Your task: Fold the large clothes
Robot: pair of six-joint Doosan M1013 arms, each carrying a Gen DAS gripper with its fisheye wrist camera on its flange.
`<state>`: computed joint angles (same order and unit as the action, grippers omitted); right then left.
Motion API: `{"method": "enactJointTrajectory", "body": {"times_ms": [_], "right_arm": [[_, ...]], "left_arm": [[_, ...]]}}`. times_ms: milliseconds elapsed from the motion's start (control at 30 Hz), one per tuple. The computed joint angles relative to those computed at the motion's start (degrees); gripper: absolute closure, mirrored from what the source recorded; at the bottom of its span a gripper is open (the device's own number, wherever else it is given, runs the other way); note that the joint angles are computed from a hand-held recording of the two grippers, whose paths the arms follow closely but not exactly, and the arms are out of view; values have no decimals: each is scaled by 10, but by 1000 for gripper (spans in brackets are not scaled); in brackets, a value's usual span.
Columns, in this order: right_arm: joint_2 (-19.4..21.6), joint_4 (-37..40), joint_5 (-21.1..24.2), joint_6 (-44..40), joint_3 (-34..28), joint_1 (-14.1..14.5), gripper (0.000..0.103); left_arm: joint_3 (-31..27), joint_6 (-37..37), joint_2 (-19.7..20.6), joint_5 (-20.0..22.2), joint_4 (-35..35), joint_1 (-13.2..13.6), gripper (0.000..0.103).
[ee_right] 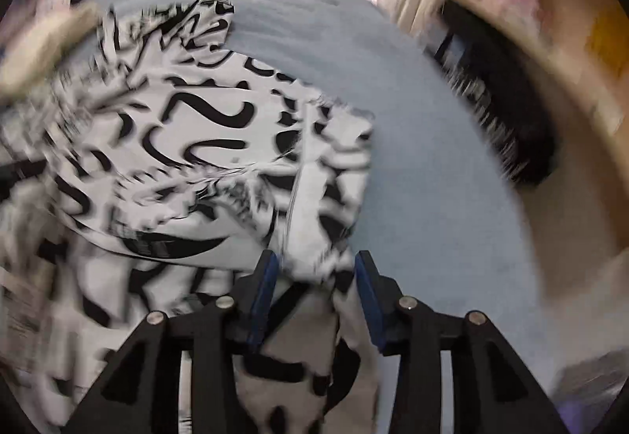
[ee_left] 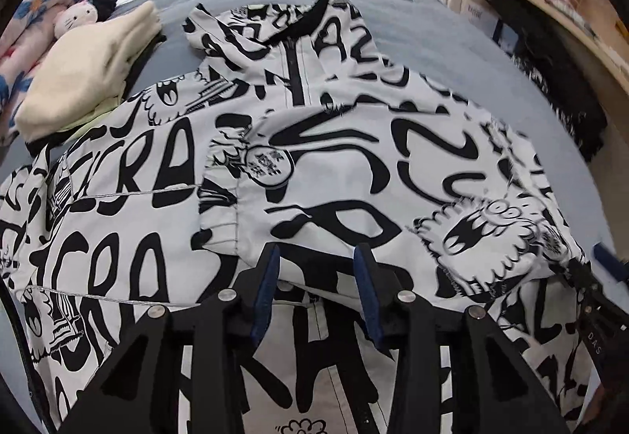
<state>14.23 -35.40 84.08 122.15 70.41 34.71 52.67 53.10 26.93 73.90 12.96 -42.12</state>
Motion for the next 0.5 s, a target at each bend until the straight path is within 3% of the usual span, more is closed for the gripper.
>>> {"method": "enactJointTrajectory", "body": {"times_ms": [167, 333, 500], "right_arm": [[-26, 88, 12, 13, 23, -36, 61], [-48, 176, -80, 22, 19, -53, 61], [-3, 249, -148, -36, -26, -40, 62]], "left_arm": [[19, -2, -3, -12, -20, 12, 65], [27, -29, -5, -28, -28, 24, 65], [24, -35, -3, -36, -27, 24, 65]]}}
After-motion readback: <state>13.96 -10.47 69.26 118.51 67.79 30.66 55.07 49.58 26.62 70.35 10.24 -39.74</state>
